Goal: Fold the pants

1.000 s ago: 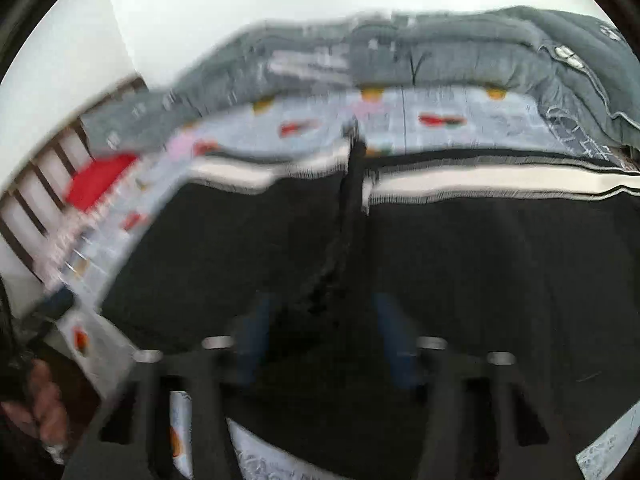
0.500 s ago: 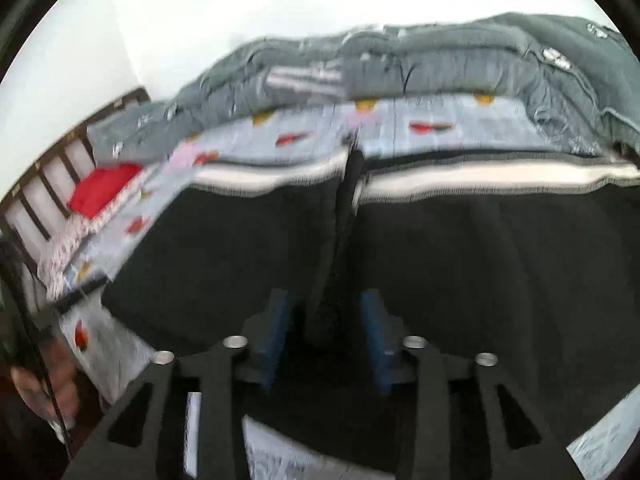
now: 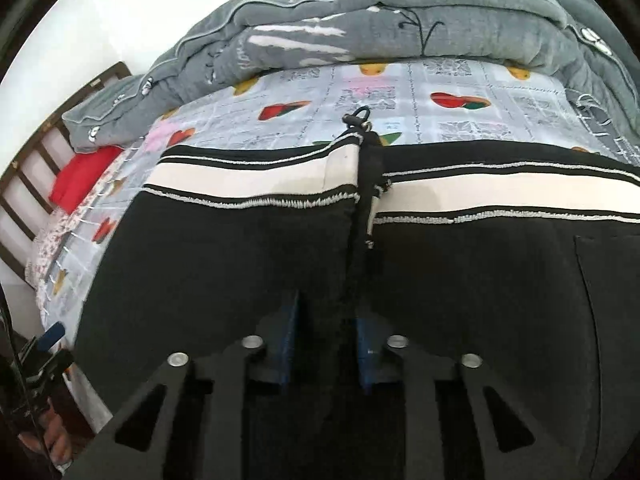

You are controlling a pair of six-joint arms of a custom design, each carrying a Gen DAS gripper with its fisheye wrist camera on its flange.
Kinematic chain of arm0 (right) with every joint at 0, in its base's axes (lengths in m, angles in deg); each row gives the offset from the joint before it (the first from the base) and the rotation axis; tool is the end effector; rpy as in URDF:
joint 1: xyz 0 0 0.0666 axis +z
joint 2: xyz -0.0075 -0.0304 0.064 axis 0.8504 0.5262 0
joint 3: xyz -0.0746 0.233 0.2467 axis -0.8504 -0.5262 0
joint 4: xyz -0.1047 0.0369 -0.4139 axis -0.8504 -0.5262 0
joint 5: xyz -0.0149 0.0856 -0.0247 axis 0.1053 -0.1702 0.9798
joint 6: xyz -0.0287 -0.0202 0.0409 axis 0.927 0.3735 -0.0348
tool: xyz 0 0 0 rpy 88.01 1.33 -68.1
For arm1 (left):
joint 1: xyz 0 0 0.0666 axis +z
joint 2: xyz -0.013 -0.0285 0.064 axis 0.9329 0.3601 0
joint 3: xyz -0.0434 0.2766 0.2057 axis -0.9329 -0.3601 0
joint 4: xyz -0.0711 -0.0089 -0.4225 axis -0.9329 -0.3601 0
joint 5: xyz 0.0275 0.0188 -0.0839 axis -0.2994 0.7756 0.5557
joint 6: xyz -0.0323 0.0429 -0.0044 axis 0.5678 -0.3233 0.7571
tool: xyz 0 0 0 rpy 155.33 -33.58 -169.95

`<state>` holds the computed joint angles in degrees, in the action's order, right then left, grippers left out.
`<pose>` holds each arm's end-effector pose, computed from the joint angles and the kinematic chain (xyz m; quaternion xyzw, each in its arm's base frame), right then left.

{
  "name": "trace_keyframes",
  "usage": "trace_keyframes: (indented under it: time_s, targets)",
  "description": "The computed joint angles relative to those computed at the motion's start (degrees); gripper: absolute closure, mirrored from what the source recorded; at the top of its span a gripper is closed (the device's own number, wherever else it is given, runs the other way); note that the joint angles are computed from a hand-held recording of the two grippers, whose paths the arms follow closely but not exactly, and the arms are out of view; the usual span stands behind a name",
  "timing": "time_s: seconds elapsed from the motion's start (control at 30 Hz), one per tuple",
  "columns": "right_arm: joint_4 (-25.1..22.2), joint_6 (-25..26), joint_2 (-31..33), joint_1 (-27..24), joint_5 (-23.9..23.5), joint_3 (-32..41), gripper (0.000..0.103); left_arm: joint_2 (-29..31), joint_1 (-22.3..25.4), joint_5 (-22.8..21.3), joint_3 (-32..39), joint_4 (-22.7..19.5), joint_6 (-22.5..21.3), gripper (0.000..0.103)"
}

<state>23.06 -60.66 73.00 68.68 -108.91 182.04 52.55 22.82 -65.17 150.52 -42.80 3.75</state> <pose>0.6473 0.1361 0.3924 -0.3032 0.8860 0.2203 0.2730 0.3468 -0.3272 0.4204 -0.2358 0.8927 0.0413 0.3817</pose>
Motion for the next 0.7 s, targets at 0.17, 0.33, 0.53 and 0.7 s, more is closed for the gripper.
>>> trace_keyframes:
  time_s: [0.17, 0.33, 0.53, 0.7]
  targets:
    - [-0.9, -0.5, 0.4, -0.6, -1.9, 0.5, 0.078, 2.5, -0.2, -1.3, 2.2, -2.5, -0.8, 0.024]
    - [0.7, -0.5, -0.7, -0.3, -1.2, -1.3, 0.075, 3.6, 1.2, -0.8, 2.9, 0.4, -2.6, 0.024]
    - [2.9, -0.1, -2.2, 0.4, -0.1, -3.7, 0.060, 4.1, 2.2, -1.2, 2.3, 6.9, -2.1, 0.024]
    - [8.3, 0.4, -5.0, 1.6, 5.4, -7.5, 0.087, 7.1, 1.5, -5.3, 5.2, -2.2, 2.5, 0.022]
